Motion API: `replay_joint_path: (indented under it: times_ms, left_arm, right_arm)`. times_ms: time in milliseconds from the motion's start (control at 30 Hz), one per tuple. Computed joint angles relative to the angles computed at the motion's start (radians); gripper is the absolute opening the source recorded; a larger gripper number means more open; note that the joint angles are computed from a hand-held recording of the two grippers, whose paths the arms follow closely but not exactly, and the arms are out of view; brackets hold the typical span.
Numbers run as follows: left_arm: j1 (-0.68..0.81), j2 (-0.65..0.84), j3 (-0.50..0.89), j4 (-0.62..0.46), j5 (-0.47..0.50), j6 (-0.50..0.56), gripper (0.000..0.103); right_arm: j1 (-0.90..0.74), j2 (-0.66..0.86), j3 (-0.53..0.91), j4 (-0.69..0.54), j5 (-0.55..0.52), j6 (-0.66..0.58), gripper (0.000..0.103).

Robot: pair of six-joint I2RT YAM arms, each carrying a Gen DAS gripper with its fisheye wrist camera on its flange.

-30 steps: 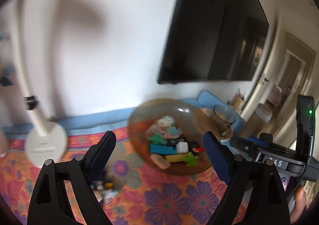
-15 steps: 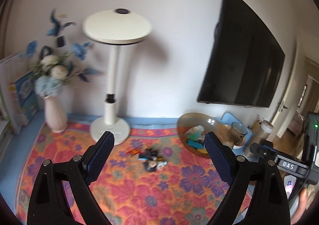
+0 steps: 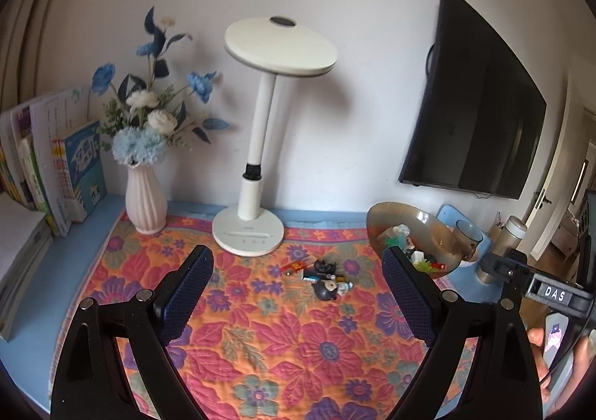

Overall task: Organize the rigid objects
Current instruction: 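Move both open grippers back to the last items on the quilt, then grasp the red lighter with the left gripper while the right grasps the black-and-white cartoon figure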

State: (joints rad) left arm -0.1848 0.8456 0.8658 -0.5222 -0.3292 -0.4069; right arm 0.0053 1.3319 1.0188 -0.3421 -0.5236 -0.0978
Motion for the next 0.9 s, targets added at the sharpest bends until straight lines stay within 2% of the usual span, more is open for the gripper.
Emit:
replay_joint_path:
  times_ms: [233, 367, 533, 567, 600, 667, 767, 900]
  left_arm:
    - [0.171, 0.078, -0.067, 0.103, 0.221, 0.050, 0.091]
    - [0.246, 0.226, -0.061, 0.170, 0.323, 0.130, 0.091]
    - [0.342, 0.536, 0.016, 0.268, 0.465, 0.257, 0.090]
    - [0.353, 0.586, 0.036, 0.276, 0.491, 0.280, 0.088]
    - [0.362, 0.666, 0.072, 0.283, 0.526, 0.320, 0.080]
    - [0.366, 0.807, 0.150, 0.283, 0.565, 0.392, 0.073]
    - [0.353, 0.957, 0.254, 0.292, 0.561, 0.451, 0.067]
    - [0.356, 1.099, 0.380, 0.289, 0.596, 0.497, 0.066]
  right_arm:
    - [0.112, 0.077, 0.011, 0.045, 0.105, -0.014, 0.082]
    - [0.151, 0.228, 0.107, 0.044, 0.112, -0.015, 0.082]
    - [0.199, 0.469, 0.285, -0.033, 0.093, -0.097, 0.082]
    - [0.212, 0.522, 0.319, -0.046, 0.089, -0.119, 0.082]
    - [0.220, 0.557, 0.338, -0.054, 0.081, -0.139, 0.082]
    - [0.243, 0.637, 0.382, -0.073, 0.072, -0.167, 0.082]
    - [0.265, 0.732, 0.425, -0.071, 0.053, -0.121, 0.079]
    - [0.277, 0.847, 0.499, -0.068, 0.033, 0.006, 0.071]
